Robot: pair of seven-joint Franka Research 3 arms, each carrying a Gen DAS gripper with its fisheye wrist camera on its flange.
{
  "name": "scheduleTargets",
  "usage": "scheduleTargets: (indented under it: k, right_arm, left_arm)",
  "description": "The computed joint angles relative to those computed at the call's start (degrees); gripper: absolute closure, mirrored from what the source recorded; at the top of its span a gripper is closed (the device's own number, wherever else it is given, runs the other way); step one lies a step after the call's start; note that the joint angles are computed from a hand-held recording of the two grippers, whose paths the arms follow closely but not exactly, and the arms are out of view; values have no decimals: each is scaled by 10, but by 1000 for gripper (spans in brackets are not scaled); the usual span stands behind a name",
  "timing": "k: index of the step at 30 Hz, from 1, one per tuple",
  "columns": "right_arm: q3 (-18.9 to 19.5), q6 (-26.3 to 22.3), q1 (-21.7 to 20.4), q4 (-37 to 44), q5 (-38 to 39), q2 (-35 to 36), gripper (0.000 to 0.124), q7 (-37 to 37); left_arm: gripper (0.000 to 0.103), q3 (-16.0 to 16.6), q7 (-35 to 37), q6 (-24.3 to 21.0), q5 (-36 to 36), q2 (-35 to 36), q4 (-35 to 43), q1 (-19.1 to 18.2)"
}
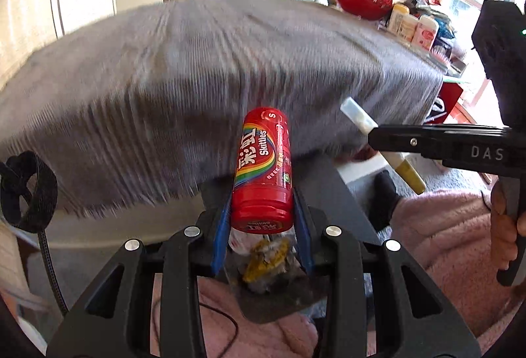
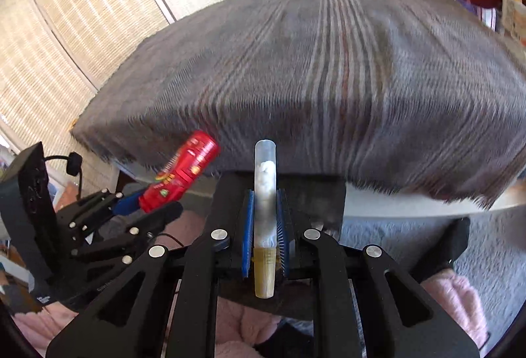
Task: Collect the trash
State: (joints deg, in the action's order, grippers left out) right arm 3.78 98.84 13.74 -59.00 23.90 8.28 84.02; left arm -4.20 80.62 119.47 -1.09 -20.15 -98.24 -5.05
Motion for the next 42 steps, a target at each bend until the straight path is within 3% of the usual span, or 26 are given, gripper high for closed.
scheduleTargets:
  k: [3,12,18,19,20,21,22,23,24,26,28,30,36,38,42]
  right_arm:
    - [1,10,6,-42,-10,-18,109,3]
    - [4,-41,21,-12,-47,17,109,23]
    - [3,-36,24,-9,-49,18,107,36]
    - [3,-38,23,-5,-45,22,106,43]
    - [2,-40,21,-1,-40,25,106,46]
    - [2,-44,19,12,-37,33,106,52]
    - [1,-43,17,13,-36,34,103,58]
    - [0,-34,16,-5,-35,22,90,61]
    - [-1,-29,15,-7,-35,20,68,65]
    - [-3,-1,13,-26,-40,6,54,66]
    - [-4,22,13,-34,-49,-3,52,64]
    - [-5,39,11,-43,-51,-11,42,66]
    - [-4,73,10,-45,-60,-19,24,60]
    - [-3,92,13,-51,-72,-27,24,54]
    - [-3,144,17,-72,-102,-46,24,43]
  left_arm:
    - [70,2,2,-11,-14,-4,-18,-4]
    - [70,7,-1,-34,-42,3,-28,-8]
    - [70,5,2,-45,-48,12,-20,-6]
    - [66,6,1,-46,-51,11,-20,-5]
    - [52,8,-1,-45,-56,12,-20,-4]
    - [45,10,-2,-41,-61,10,-22,-4]
    - [37,10,-5,-35,-60,7,-26,-1]
    - [37,8,-7,-33,-54,5,-27,1]
    - [37,8,-9,-34,-49,4,-27,3]
    - [33,8,-13,-34,-44,3,-26,5]
    - [30,9,-13,-34,-40,0,-27,7]
    - [28,7,-15,-35,-30,-2,-24,9]
    - [14,-2,-26,-24,9,-2,-5,16]
    - [8,-7,-32,-13,29,-2,4,19]
    - [8,-14,-50,5,72,-2,20,29]
